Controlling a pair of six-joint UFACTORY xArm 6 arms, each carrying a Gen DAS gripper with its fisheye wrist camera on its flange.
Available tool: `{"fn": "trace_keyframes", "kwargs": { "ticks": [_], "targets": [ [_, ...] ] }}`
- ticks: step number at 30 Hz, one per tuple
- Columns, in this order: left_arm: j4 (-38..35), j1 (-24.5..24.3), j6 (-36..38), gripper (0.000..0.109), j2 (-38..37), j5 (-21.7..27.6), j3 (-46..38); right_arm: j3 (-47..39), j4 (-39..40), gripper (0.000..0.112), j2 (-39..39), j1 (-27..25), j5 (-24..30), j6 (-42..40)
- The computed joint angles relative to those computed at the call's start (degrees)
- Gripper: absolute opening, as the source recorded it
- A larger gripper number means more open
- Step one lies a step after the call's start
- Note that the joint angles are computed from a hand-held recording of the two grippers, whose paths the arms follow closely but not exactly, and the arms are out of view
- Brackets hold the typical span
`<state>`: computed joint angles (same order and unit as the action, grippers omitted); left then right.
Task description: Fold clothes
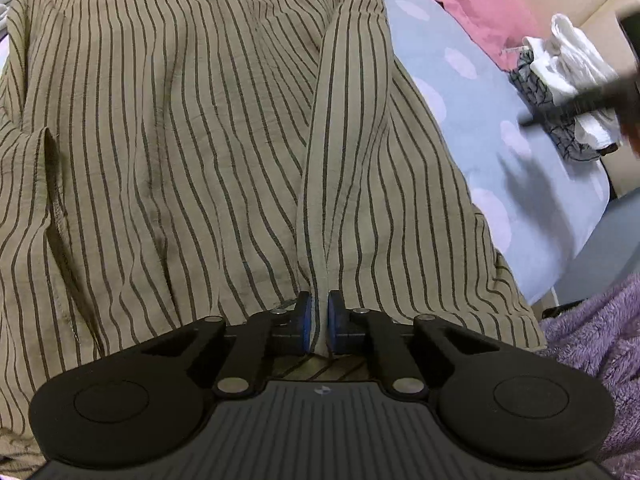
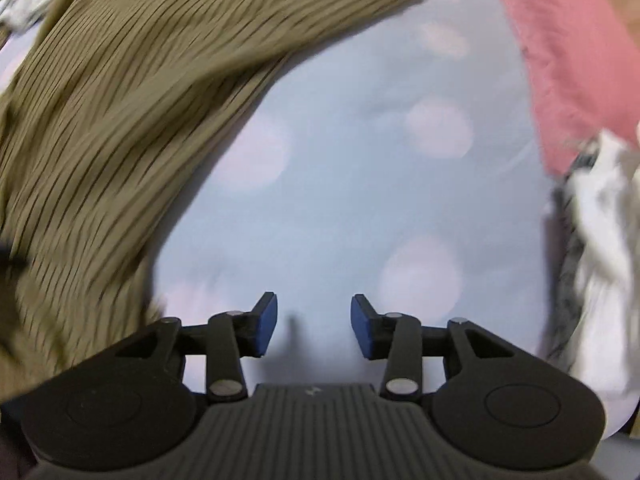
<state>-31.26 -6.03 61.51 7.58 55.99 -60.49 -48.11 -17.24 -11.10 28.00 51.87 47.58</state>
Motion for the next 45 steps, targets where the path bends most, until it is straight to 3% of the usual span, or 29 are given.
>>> {"fn": "trace_keyframes", "kwargs": {
  "ticks": [7,13,17,24,31,34,39,41,42,45],
  "targets": [
    [1.3,1.0,-4.2,0.004,6.2,5.8,-6.8,-6.0,-16.2,0.048,7.1,-10.4,-11.4,7.3],
    [1.9,2.0,-7.1,0.004,11.9,12.4,-13.9,-16.9,-27.4,0.049,18.5,-15.5,-15.3,18.7],
    [2.3,2.4,-7.5,0.004,14.3,15.6,-17.2,-25.6,-26.0,0.050,26.5,-17.5,-15.2,20.5],
    [2.3,2.6,-7.0,0.004,15.9,18.2,-19.3,-42.1,-21.9,0.050,39.9,-18.8,-14.6,15.8],
    [2.1,3.5,-6.7,0.004,17.5,20.8,-21.7,-52.6,-19.9,0.050,47.1,-20.4,-13.1,16.8],
    [2.1,3.6,-6.7,0.004,17.8,21.8,-22.3,-56.3,-16.7,0.050,50.0,-21.5,-14.8,18.0],
    [2.2,4.0,-6.5,0.004,18.2,23.2,-23.2,-65.9,-12.0,0.050,57.2,-21.1,-10.7,15.0],
    [2.4,4.1,-5.8,0.002,18.2,23.5,-23.4,-68.8,-13.1,0.034,59.1,-20.7,-8.5,14.6],
    [2.4,3.9,-5.4,0.002,17.9,23.3,-23.0,-69.6,-13.5,0.007,59.6,-20.6,-7.9,14.5],
    [1.7,3.7,-3.9,0.000,17.2,23.7,-22.4,-70.9,-15.3,0.004,60.2,-20.1,-7.4,14.4]
  ]
}}
